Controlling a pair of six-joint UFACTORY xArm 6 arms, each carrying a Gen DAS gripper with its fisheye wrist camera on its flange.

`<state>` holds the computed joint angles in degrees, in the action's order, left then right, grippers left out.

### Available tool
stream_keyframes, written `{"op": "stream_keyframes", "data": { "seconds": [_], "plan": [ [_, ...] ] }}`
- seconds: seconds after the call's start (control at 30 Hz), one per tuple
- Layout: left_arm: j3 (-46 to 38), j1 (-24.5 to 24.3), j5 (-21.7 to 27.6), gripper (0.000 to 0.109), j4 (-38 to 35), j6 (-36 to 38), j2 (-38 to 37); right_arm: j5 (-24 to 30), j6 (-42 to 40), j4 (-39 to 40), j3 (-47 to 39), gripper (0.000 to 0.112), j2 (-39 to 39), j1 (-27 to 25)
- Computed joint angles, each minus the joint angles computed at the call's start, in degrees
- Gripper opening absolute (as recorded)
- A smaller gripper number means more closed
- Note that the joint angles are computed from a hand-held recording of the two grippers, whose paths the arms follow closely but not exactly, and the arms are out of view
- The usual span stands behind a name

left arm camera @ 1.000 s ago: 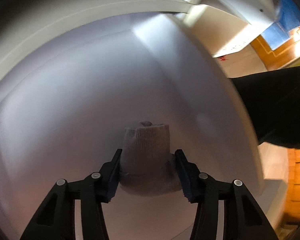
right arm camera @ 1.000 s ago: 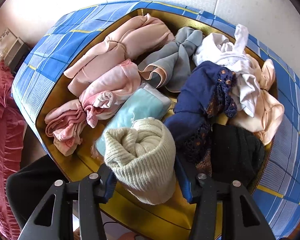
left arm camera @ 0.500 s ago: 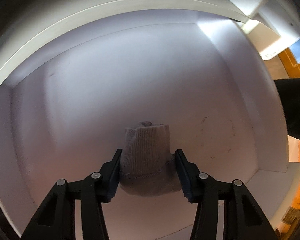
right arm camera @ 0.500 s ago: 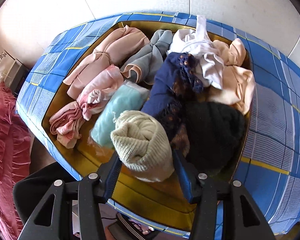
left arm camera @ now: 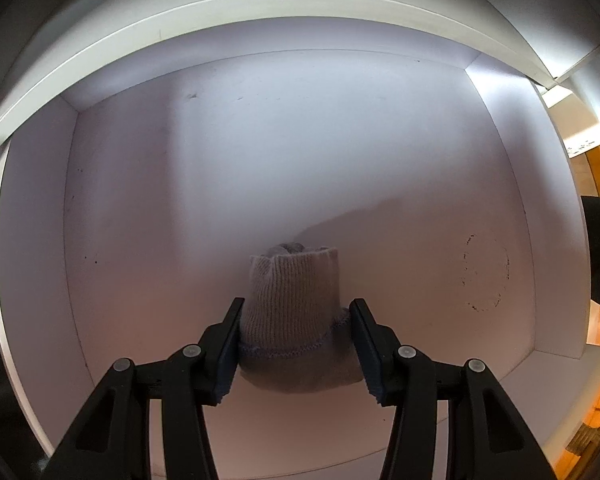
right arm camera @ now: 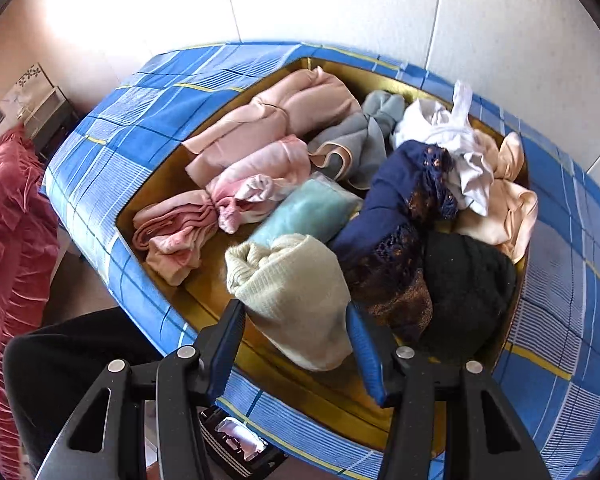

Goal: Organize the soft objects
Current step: 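Grasp the lilac knit beanie with the left gripper while the right gripper opens over the tray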

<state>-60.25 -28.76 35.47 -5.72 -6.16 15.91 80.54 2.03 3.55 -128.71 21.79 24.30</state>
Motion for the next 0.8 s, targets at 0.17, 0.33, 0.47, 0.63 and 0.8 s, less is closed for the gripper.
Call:
{"op": "stream_keyframes", "data": {
  "seconds": [0.17,0.33,0.47,0.63,0.8],
  "plan": [
    [-0.64,3.26,2.57,0.052,0.19,2.54,-1.49,-3.32,0.05,-2.06,7.72,0.053,-5.09,0.65],
    [-0.07,3.45,2.82,0.052,1.74,0.41,-1.73,-6.46,0.27,-3.81,13.65,0.053,-8.63,0.78],
    [0.73,3.26,3.14,0.052,3.34,-0.99,-2.32,-8.18,0.97,-3.65,16.85,0.053,-11.01,0.3],
    [2.21,2.85,2.68,0.052,4.86,-2.65,-2.91,-10.84,1.57,-3.45,23.43,0.053,-15.97,-0.34],
    [2.64,2.28,2.88,0.052,5.38,-4.15,-3.3,-15.01,1.53,-4.08,33.65,0.053,-23.23,-0.4]
  ]
}}
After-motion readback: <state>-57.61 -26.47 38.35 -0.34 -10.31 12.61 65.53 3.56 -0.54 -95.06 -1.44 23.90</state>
